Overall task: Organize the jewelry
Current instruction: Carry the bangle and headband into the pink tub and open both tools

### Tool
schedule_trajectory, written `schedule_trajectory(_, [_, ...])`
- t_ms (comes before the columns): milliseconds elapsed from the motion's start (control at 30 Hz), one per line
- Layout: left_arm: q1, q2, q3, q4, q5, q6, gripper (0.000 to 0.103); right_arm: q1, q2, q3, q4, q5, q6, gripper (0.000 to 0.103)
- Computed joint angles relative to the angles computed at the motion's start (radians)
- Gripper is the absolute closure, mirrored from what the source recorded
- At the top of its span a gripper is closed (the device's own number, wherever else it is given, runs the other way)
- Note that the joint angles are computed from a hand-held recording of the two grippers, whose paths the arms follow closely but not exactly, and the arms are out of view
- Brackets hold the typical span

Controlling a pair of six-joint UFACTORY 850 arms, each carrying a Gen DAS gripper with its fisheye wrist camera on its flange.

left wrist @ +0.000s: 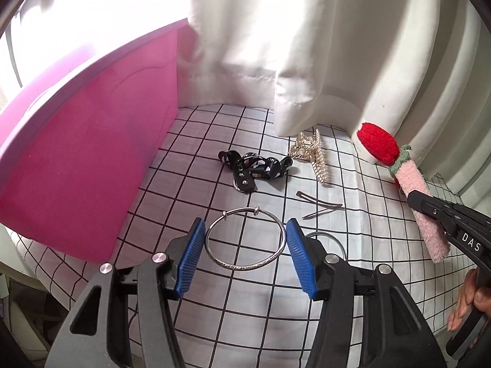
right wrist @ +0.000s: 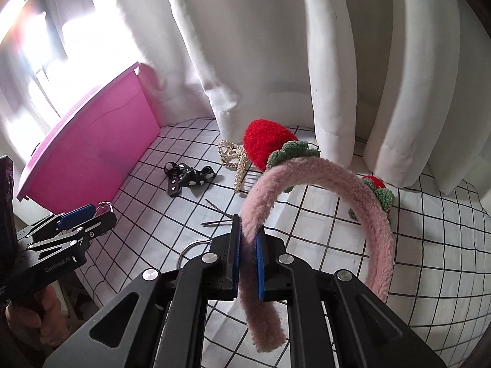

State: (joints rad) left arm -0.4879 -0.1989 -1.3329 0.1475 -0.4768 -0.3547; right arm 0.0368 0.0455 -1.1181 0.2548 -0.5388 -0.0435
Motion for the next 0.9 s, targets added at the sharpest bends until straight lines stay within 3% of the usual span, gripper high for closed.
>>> schedule_trajectory(467, [0.045, 0.055, -0.106, -0.079, 0.001, 0.111, 0.050, 0.082, 0.013, -0.149, -0.009, 0.016, -0.019, 0.095])
schedule_trajectory(900, [0.192, 0.073, -0.186, 0.101, 0.031, -0.060, 0.050, 0.209, -0.192, -0.454, 0.147, 0.059, -0.262, 0.095])
